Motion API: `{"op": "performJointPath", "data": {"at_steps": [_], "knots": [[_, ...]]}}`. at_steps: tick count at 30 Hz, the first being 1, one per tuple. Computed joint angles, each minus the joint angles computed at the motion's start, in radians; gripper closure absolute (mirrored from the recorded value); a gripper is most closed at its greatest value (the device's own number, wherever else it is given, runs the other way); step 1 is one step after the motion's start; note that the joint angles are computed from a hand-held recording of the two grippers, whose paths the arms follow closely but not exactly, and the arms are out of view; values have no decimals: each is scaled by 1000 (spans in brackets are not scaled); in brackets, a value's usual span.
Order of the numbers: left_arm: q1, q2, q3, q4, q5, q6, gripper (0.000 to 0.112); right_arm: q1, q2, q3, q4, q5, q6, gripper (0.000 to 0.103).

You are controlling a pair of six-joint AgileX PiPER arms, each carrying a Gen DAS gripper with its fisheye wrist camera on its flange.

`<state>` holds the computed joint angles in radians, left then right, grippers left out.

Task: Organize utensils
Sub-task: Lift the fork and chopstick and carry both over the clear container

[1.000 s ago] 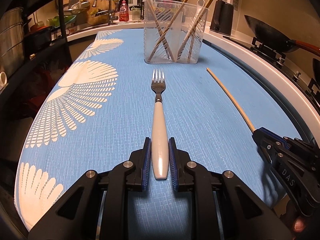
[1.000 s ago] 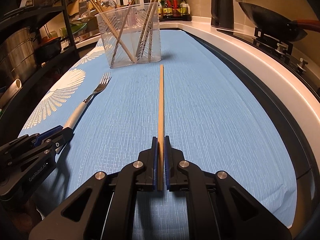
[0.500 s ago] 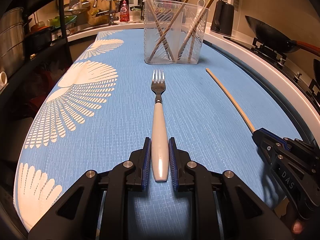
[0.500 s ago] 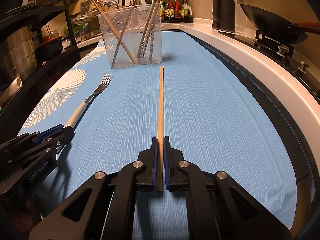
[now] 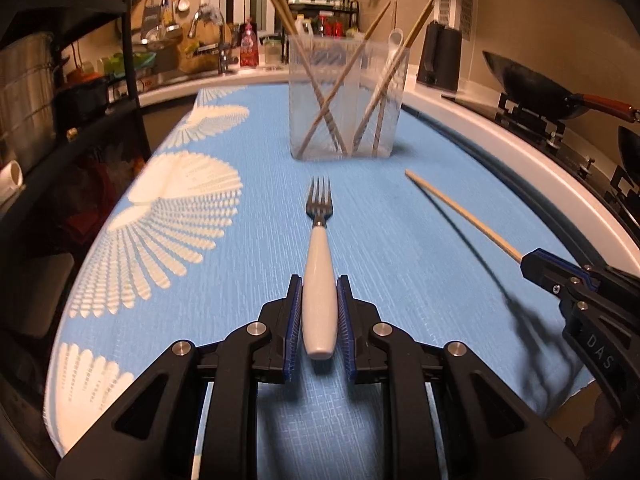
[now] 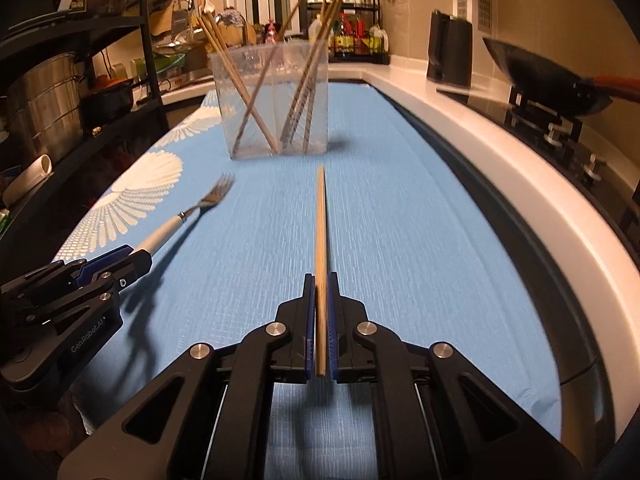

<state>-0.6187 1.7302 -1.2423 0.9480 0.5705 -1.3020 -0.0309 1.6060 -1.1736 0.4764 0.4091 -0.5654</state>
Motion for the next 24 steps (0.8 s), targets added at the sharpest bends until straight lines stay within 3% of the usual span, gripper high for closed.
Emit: {"op": "performJointPath", "data": {"at_steps": [13,20,24], "knots": [[-71,-91,63,376,96,-297,95,-3,-156,3,51,-42,-139,98],[-36,-116,0,306,58,-186,95,-38,-146,-122,125,32,-204,98],[28,-110,-102,76,17,75,95,-57,-79,-286,121,145,-179,98]]}}
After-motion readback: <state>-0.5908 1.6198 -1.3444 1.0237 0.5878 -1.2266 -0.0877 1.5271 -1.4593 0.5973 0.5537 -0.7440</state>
